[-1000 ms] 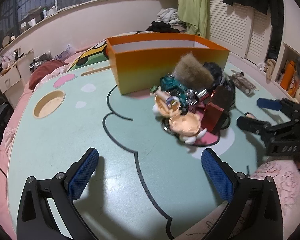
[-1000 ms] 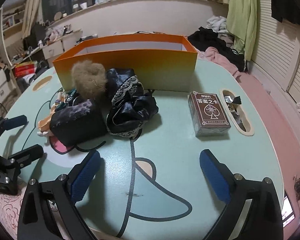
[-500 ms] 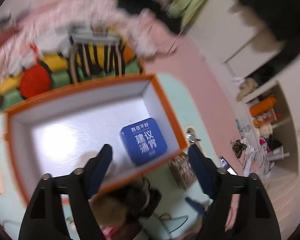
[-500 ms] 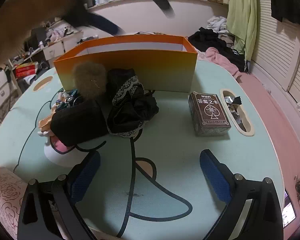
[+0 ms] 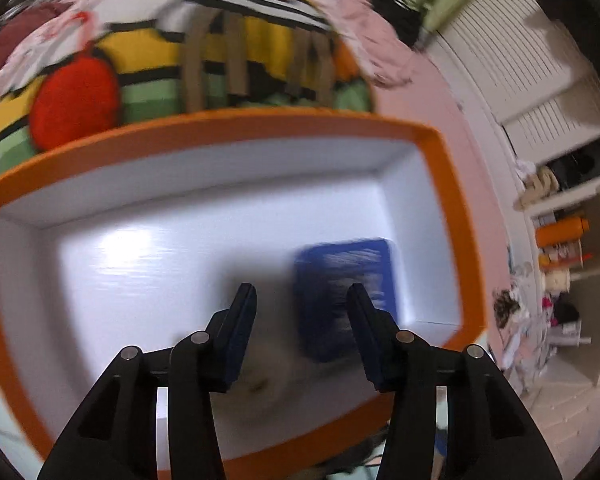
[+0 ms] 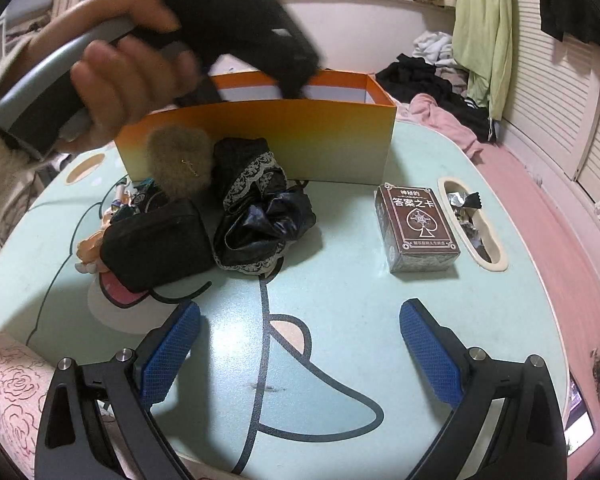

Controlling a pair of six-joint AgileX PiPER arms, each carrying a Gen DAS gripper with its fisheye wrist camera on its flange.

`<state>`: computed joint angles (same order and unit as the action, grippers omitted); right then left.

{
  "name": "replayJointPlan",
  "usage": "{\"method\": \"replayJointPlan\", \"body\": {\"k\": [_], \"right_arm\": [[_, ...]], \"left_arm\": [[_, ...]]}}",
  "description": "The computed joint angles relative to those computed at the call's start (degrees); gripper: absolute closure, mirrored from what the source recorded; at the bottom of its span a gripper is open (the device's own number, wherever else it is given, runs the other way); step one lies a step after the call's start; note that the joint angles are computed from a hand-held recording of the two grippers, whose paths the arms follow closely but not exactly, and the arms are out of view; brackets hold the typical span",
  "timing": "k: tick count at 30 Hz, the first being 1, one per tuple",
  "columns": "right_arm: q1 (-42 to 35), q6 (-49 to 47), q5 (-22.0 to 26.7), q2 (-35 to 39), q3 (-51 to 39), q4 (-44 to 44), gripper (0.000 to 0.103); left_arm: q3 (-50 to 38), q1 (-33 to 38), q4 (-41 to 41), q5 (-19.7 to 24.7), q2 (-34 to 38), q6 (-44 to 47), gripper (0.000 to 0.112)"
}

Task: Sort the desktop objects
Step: 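Reach into the orange box and grasp the blue tin with left tool, then lift the blue tin out and set it on the table, open left tool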

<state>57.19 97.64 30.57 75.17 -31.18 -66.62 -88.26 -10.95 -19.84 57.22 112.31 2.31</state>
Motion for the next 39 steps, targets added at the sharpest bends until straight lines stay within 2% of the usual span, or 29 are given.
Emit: {"method": "replayJointPlan", "body": {"k": [2,5,6,7,8,9,11,14,16,17,23,26,30,32,33,36,39], "right_arm": [[0.10,0.31,0.07,0.08,0.02,-0.27,0.003],[0.03,0.72,-0.08,0.34,-0.02,-0.71,0.003],[0.11,0.74,-0.01,0.33,-0.02,-0.67,0.003],[0.24,0.87,0.08,0.34,0.01,-0.69,0.003],[0.31,0.96,0.12,0.38,0.00,-0.72,0.003],[0.31,1.06,0.08,0.44,-0.04,-0.78,0.003],[0.38,1.11,0.16,0.46,-0.03,-0.81,0.003],[0.26,1.16,0.04,0.55,-0.08,-0.93,0.003],[0.29,1.22,-0.04,0.67,-0.11,-0.85,0.003],[0.33,1.47,0.00,0.57,-0.03,-1.09,0.003],[0.30,2.06,-0.05,1.17,-0.31,-1.82,0.003],[0.22,3.29,-0.33,1.67,-0.18,-2.92,0.003],[-0.27,3.86,-0.88,2.09,-0.19,-3.69,0.003],[1.13,4.62,0.13,2.01,-0.18,-3.45,0.003],[1.12,4.99,0.03,2.30,-0.30,-3.78,0.003],[1.14,4.70,0.15,2.21,-0.27,-3.51,0.003],[1.16,5.00,0.07,2.40,-0.35,-3.72,0.003]], "left_arm": [[1.35,1.33,1.33,-1.66,-1.29,-0.96,0.065],[2.88,3.84,-8.14,-1.39,-3.02,5.80,0.065],[2.84,3.65,-8.75,-1.38,-3.54,6.18,0.064],[2.75,2.31,-7.61,-2.14,-4.36,5.37,0.059],[2.13,0.25,-4.49,-2.79,-4.89,3.40,0.049],[0.70,-3.03,0.92,-2.88,-4.69,-0.26,0.046],[-3.64,-6.66,7.12,-0.23,-2.04,-4.61,0.045],[-10.07,-10.39,12.12,4.73,3.18,-9.86,0.044],[-12.24,-12.73,19.30,6.42,5.51,-12.60,0.043],[-12.78,-13.20,19.46,6.90,6.42,-13.14,0.043],[-4.04,-9.22,13.65,0.19,1.74,-6.25,0.044],[3.63,-3.49,2.48,-4.79,-4.87,3.43,0.044],[16.38,4.87,-13.93,-7.91,-19.97,19.35,0.045],[23.22,9.14,-18.69,-6.29,-29.22,26.44,0.046],[25.15,10.18,-20.05,-5.52,-31.68,28.13,0.046],[33.75,17.63,-23.08,0.53,-41.05,36.17,0.046],[39.48,21.31,-23.79,1.99,-45.55,40.17,0.046]]}}
